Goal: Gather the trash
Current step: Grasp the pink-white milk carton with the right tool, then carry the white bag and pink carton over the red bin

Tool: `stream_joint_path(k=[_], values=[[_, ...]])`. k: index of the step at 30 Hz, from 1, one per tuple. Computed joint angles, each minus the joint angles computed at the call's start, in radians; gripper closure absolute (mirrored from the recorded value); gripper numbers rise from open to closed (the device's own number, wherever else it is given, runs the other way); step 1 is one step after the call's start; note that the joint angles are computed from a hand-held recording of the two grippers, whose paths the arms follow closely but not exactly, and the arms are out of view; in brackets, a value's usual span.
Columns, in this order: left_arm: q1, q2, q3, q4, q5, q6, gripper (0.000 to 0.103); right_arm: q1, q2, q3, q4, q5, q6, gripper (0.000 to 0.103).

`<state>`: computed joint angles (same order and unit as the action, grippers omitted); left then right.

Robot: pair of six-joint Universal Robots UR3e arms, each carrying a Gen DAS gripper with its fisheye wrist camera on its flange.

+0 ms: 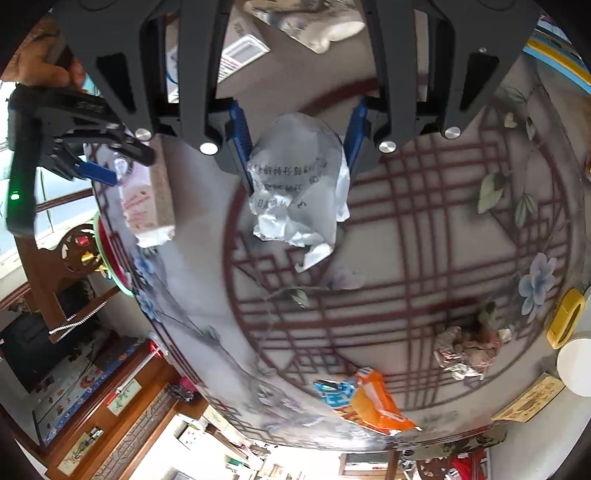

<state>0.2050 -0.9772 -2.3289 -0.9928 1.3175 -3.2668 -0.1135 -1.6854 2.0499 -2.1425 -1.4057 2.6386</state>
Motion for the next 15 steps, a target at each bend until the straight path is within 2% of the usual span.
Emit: stream_joint_path(k=[1,2,4,15], values=[[-0.005,-0.009,0.005,0.004,-0.004,0.001,0.061,0.010,0.011,0.001,-0.014,-0.010,-0.001,0.033],[-0.006,-0.012,0.008,0.005,-0.007,0.005,0.061,0.017,0.018,0.001,-0.017,-0.016,-0.002,0.046],[-0.022,-0.031,0.021,0.015,-0.007,-0.003,0.061,0.009,0.017,-0.003,-0.006,0.001,-0.009,0.057],[-0.060,-0.086,0.068,0.039,0.006,-0.034,0.060,-0.086,-0.069,-0.047,0.117,0.116,-0.044,0.059]])
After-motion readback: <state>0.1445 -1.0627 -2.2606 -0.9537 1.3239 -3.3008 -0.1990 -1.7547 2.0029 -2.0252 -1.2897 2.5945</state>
